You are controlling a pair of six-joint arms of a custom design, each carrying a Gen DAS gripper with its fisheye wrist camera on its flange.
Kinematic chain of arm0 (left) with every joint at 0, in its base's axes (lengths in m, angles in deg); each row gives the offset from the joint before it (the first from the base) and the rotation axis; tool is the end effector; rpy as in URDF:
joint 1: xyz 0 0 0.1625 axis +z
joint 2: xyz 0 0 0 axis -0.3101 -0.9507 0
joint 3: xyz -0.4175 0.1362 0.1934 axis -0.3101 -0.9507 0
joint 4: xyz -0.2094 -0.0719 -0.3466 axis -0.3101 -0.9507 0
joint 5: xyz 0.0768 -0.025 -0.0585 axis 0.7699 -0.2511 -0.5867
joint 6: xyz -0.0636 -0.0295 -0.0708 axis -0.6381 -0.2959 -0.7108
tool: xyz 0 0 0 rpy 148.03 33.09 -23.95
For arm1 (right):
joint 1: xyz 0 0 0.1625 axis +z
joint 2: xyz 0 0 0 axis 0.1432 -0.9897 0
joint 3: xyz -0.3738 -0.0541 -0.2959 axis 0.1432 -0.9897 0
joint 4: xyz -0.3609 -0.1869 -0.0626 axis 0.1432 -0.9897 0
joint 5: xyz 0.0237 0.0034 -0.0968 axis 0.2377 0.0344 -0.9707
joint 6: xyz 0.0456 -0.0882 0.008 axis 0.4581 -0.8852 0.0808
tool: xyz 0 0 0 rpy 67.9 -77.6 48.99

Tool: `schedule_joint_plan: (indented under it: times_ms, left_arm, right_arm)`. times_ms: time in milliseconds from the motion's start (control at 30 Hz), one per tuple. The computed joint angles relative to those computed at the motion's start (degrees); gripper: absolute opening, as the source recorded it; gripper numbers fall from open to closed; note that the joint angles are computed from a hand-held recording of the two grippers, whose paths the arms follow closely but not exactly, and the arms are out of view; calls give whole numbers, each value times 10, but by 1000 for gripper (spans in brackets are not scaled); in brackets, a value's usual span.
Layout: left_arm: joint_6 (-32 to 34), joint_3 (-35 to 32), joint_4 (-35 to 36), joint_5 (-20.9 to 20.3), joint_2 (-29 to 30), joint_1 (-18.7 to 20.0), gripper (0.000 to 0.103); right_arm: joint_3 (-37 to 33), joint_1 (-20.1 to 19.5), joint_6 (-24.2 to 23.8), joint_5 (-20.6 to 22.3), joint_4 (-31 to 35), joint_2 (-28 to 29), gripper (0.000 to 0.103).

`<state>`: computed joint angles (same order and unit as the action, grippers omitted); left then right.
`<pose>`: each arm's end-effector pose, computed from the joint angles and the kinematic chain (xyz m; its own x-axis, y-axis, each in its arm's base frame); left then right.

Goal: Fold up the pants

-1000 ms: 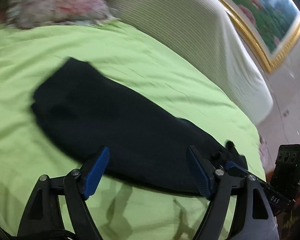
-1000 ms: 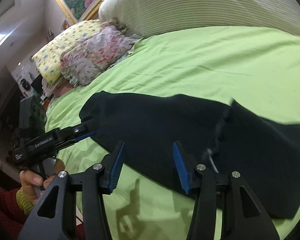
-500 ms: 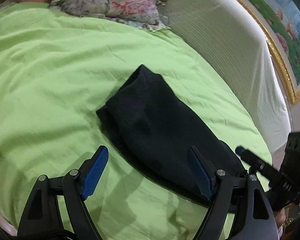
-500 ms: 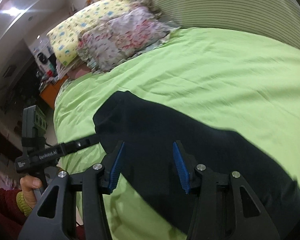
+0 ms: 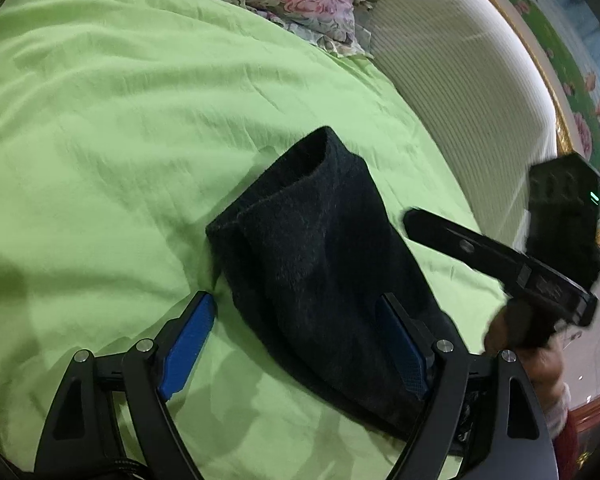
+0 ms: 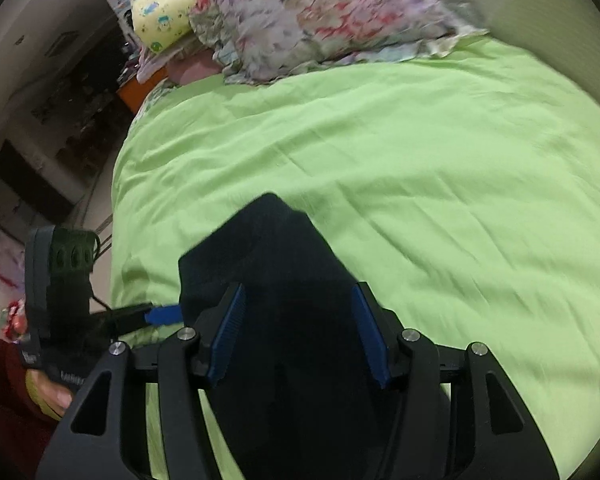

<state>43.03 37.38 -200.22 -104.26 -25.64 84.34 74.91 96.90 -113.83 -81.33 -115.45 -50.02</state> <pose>-0.0259 -0.5714 0.1729 -0.8124 -0.5789 0.0694 -0.3322 0.3618 -0.8711 0.3365 -0.8060 -0.0747 -0.4307 -0.9011 -0.0497 -0.8691 0.3993 0.2919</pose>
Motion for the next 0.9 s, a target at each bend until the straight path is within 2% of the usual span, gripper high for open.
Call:
schedule_joint_plan:
  times_ms: [67,133,200,300,367,467,533,733,900]
  left_arm:
    - [3,-3,-7,-1,3,2,83]
    - [5,-6,-5,3,4,2,83]
    - [9,-9,-8,7,8,2,83]
    - [18,-14,-9,21,14,-1,79]
    - [18,-22,14,45,16,-4,57]
    - [23,-33,32,43,15,-1,41]
    - [40,-33,13,24,15,-4,36]
    - [125,-48,-20,16,21,-49,33]
    - [206,-86,-27,-5,37,-90,33]
  right_arm:
    - [-63,2,6,-6,58,37,57]
    - [-94,5,3,-20,82,57,56]
    - [-113,8,-1,-32,102,72,42]
    - [-84,9,-6,-30,74,58,29]
    - [-66,5,-6,-10,71,42,23]
    - [-36,-1,-5,21,57,14,20]
    - [-12,-3,-5,35,39,-6,19]
    - [87,-21,-3,100,-37,-95,19]
    - [157,-44,10,155,-95,-167,19]
